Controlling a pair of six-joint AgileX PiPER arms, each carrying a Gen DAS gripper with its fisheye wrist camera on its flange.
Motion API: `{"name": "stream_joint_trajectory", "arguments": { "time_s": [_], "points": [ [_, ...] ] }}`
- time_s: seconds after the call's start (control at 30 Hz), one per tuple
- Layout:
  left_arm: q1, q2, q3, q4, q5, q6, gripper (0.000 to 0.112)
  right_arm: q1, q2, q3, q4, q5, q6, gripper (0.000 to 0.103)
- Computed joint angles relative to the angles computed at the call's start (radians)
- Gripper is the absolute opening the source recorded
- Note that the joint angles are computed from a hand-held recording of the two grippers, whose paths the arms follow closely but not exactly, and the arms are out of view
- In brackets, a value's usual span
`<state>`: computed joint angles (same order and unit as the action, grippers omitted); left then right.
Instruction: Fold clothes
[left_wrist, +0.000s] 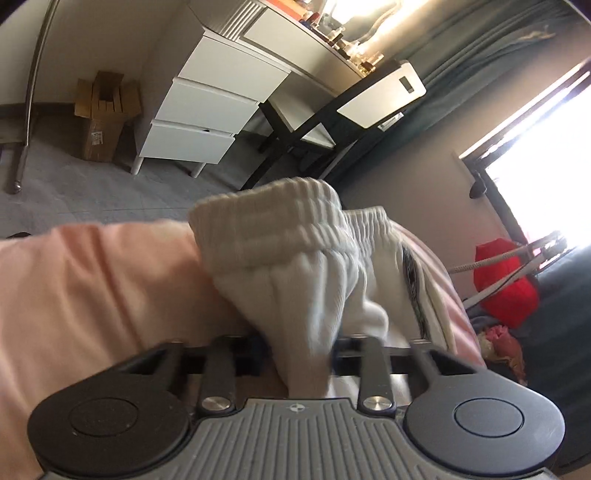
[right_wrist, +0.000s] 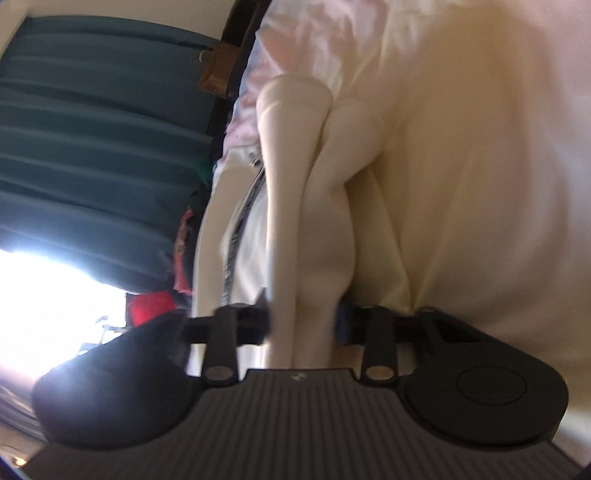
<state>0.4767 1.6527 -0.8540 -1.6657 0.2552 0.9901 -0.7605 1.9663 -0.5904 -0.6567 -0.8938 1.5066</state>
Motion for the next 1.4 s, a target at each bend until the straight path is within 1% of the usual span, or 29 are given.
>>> {"name": "stream_joint_trajectory", "arguments": {
  "time_s": [0.03,0.07,0.13,0.17,0.23,0.37,0.47,0.57,0.63,0.7,0.73,0.77,0.83,0.87,0.9,0.93,0.97,1.0,1.03,1.13,1.17,1.2,1.23,1.3,1.33,1.37,1.4],
  "points": [
    [0.009,0.001,-0.020,0.083,0.011,-0.067,0.014,0.017,-0.003,-0.001,0.032,0.012,-0.042,0.015],
    [0.013,-0.014,-0.028,0.149,0.014,-0.120,0.013,0.027,-0.008,0.006,0.057,0.006,-0.073,0.014],
    [0.018,-0.048,-0.043,0.276,0.021,-0.223,0.012,0.024,-0.023,0.027,0.069,-0.024,-0.077,0.011],
    [0.020,-0.065,-0.049,0.319,0.029,-0.271,0.012,0.019,-0.041,0.036,0.061,-0.024,-0.073,0.011],
    [0.058,-0.102,-0.055,0.388,0.084,-0.337,0.011,0.004,-0.088,0.060,0.037,-0.025,-0.076,0.011],
    [0.124,-0.217,-0.044,0.565,0.167,-0.429,0.011,-0.057,-0.204,0.120,-0.075,-0.012,-0.035,0.010],
    [0.237,-0.317,-0.033,0.627,0.307,-0.421,0.011,-0.161,-0.290,0.163,-0.235,-0.013,0.069,0.010],
    [0.394,-0.399,-0.037,0.662,0.484,-0.378,0.011,-0.325,-0.374,0.204,-0.479,-0.032,0.211,0.010],
    [0.531,-0.442,-0.046,0.676,0.628,-0.330,0.011,-0.462,-0.413,0.233,-0.656,-0.074,0.295,0.010],
    [0.672,-0.466,-0.047,0.672,0.750,-0.230,0.011,-0.605,-0.453,0.272,-0.827,-0.129,0.366,0.011],
    [0.707,-0.479,-0.019,0.668,0.765,-0.140,0.012,-0.652,-0.466,0.274,-0.897,-0.142,0.396,0.011],
    [0.729,-0.496,0.018,0.662,0.757,-0.048,0.012,-0.667,-0.473,0.269,-0.944,-0.131,0.413,0.011],
    [0.782,-0.527,0.090,0.645,0.747,0.146,0.012,-0.641,-0.503,0.255,-1.024,-0.046,0.409,0.011],
    [0.807,-0.543,0.123,0.641,0.742,0.234,0.013,-0.629,-0.504,0.255,-1.037,-0.018,0.405,0.011],
    [0.814,-0.547,0.164,0.630,0.719,0.283,0.013,-0.619,-0.493,0.259,-1.031,-0.003,0.398,0.011],
    [0.813,-0.544,0.196,0.626,0.694,0.292,0.013,-0.610,-0.483,0.263,-1.023,0.011,0.392,0.011],
    [0.815,-0.536,0.211,0.641,0.677,0.261,0.014,-0.607,-0.473,0.265,-1.019,0.017,0.388,0.011],
    [0.828,-0.520,0.221,0.646,0.676,0.250,0.015,-0.609,-0.464,0.267,-1.016,0.018,0.384,0.011],
    [0.846,-0.492,0.221,0.652,0.686,0.251,0.016,-0.617,-0.457,0.271,-1.016,0.013,0.377,0.011],
    [0.907,-0.422,0.185,0.682,0.753,0.287,0.021,-0.657,-0.438,0.280,-1.037,-0.015,0.358,0.011],
    [0.925,-0.399,0.172,0.693,0.774,0.296,0.023,-0.653,-0.424,0.276,-1.026,-0.018,0.362,0.011],
    [0.942,-0.375,0.158,0.705,0.794,0.305,0.023,-0.633,-0.403,0.268,-0.999,-0.012,0.363,0.012],
    [0.957,-0.376,0.155,0.719,0.803,0.314,0.026,-0.625,-0.394,0.265,-0.989,-0.011,0.368,0.013],
    [0.988,-0.382,0.153,0.745,0.817,0.334,0.032,-0.628,-0.409,0.268,-1.001,-0.010,0.384,0.014],
    [0.996,-0.403,0.155,0.759,0.832,0.336,0.039,-0.630,-0.415,0.270,-1.007,-0.010,0.386,0.014],
    [1.003,-0.425,0.157,0.774,0.849,0.338,0.049,-0.646,-0.418,0.272,-1.023,-0.019,0.386,0.015],
    [1.011,-0.448,0.158,0.787,0.866,0.341,0.053,-0.653,-0.414,0.271,-1.030,-0.023,0.389,0.016]
  ]
}}
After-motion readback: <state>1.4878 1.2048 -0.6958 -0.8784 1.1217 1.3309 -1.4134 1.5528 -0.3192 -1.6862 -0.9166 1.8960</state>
